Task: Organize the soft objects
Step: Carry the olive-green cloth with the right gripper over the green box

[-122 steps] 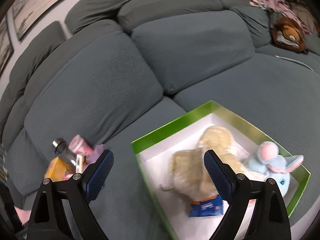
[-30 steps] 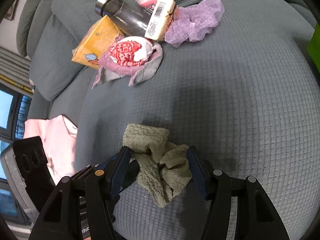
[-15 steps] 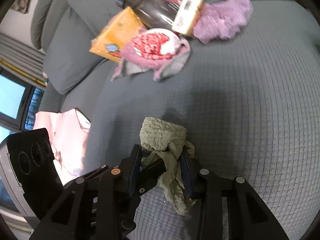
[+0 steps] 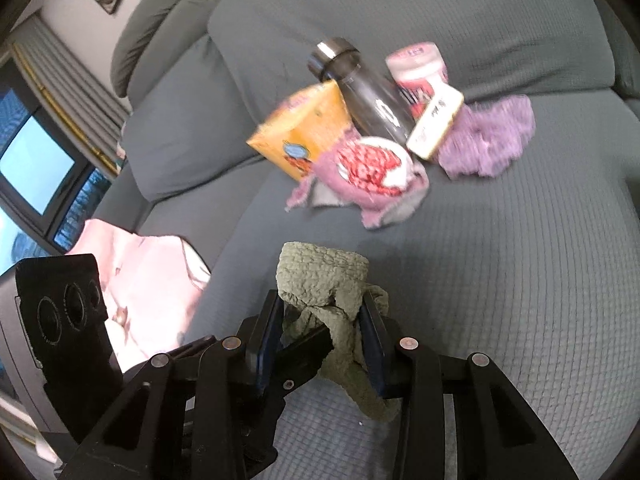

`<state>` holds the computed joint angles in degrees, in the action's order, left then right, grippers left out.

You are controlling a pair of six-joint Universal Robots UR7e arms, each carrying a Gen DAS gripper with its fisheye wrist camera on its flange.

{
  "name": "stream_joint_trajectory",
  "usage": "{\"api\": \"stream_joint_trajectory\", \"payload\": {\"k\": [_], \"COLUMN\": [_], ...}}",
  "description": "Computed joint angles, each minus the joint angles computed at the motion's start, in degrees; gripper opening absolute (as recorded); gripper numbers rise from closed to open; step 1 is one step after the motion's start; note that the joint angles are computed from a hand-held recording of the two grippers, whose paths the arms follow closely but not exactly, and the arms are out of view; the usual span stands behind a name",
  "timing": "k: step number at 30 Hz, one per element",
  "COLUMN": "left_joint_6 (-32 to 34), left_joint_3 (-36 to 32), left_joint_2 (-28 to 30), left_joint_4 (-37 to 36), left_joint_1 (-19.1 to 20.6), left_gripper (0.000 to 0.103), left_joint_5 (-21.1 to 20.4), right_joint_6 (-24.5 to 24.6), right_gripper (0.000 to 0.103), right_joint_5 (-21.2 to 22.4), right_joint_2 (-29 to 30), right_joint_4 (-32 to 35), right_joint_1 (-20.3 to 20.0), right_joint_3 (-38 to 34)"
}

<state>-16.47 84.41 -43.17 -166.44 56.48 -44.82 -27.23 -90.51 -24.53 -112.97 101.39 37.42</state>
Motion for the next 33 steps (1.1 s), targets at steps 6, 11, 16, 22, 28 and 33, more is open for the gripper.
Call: {"api": "stream_joint_trajectory", "payload": {"k": [6, 11, 16, 22, 28, 33], "left_joint_6": [3.5, 6.1, 8.5, 13.8, 15.9, 19.1], "left_joint_3": [0.0, 0.1, -1.4, -5.3, -11.6, -15.9], "left_joint_2": [0.8, 1.2, 2.3, 5.2, 9.0, 11.6], "left_joint_4": [-5.1, -8.9, -10.7, -12.7, -10.4, -8.9], "left_joint_1": [-0.4, -1.2, -2.2, -4.1, -5.0, -5.7], "left_gripper": [0.018, 0.018, 0.018, 0.018, 0.018, 0.018], "left_joint_5": [0.0, 0.4, 0.9, 2.3, 0.9, -0.5], "right_joint_6": [-2.8, -4.5, -5.0, -5.6, -2.7, -1.2], "right_gripper": [0.04, 0.04, 0.04, 0.04, 0.04, 0.04], "right_joint_5": [1.6, 3.0, 4.2, 7.1, 7.7, 8.1], "right_joint_2": [-2.1, -3.2, -4.6, -7.2, -8.7, -10.3], "right_joint_4": [-4.2, -6.2, -8.2, -11.0, -12.2, -13.5], "right_joint_1": [0.1, 0.3, 0.2, -0.4, -1.6, -2.5], "right_joint_3": [3.3, 4.4, 5.4, 6.8, 5.8, 5.7]}}
